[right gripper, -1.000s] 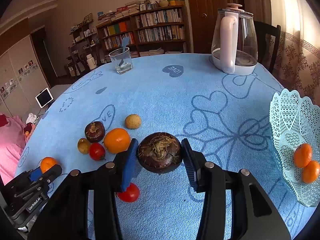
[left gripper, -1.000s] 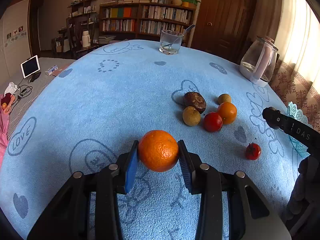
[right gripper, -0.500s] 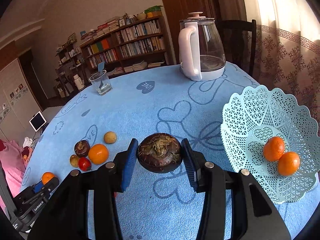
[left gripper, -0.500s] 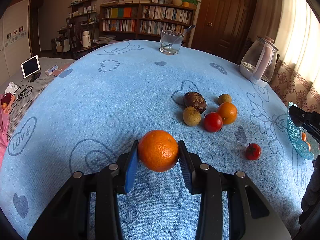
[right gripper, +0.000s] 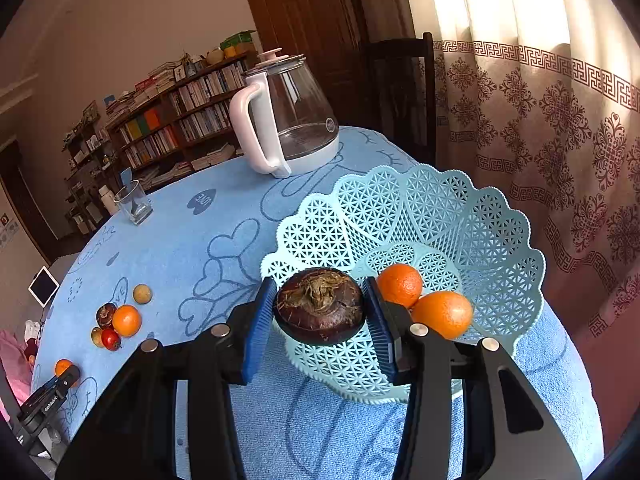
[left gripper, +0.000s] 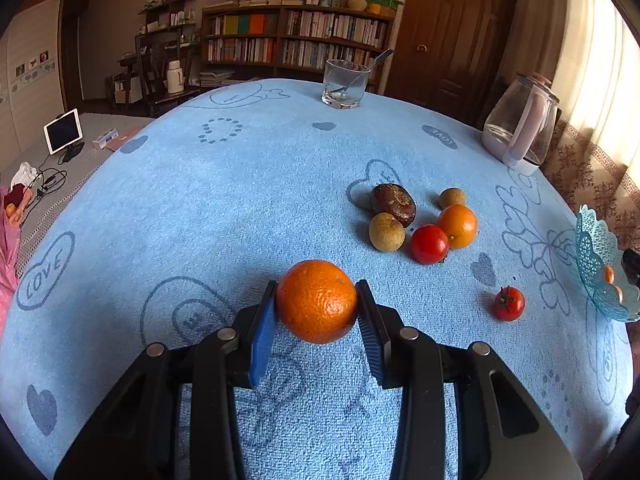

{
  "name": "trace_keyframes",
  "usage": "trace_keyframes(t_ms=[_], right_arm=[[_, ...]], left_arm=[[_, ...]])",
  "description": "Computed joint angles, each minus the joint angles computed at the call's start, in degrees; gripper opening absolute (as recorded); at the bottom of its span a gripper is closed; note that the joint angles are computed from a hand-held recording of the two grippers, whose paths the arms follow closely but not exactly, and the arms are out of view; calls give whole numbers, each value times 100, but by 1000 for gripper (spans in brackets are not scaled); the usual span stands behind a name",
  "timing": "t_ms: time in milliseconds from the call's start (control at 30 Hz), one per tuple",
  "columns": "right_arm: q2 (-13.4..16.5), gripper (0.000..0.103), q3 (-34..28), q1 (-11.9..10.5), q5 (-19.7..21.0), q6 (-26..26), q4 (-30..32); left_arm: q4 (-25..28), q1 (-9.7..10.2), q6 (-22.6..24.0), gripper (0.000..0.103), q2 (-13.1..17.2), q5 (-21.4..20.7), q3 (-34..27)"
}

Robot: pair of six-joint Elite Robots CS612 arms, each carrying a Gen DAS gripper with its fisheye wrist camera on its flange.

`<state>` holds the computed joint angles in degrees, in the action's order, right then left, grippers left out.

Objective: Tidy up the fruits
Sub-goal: 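Carry the brown fruit into the basket and open the right tool while left holds orange, then carry the orange to the blue basket and open the left tool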

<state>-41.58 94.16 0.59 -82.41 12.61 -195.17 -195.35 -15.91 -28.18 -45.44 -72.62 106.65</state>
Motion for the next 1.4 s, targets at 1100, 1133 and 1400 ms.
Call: trace_keyframes(t_ms=[1100, 1133, 1400], right_arm=[[38, 73, 199, -226, -861, 503, -931], [39, 74, 198, -243, -857, 479, -911], [131, 75, 168, -272, -837, 282, -863]], left_arm=[[118, -220, 136, 39, -99, -188, -31], [120, -253, 199, 39, -102, -228, -53], [200, -520, 722, 39, -96, -435, -359]])
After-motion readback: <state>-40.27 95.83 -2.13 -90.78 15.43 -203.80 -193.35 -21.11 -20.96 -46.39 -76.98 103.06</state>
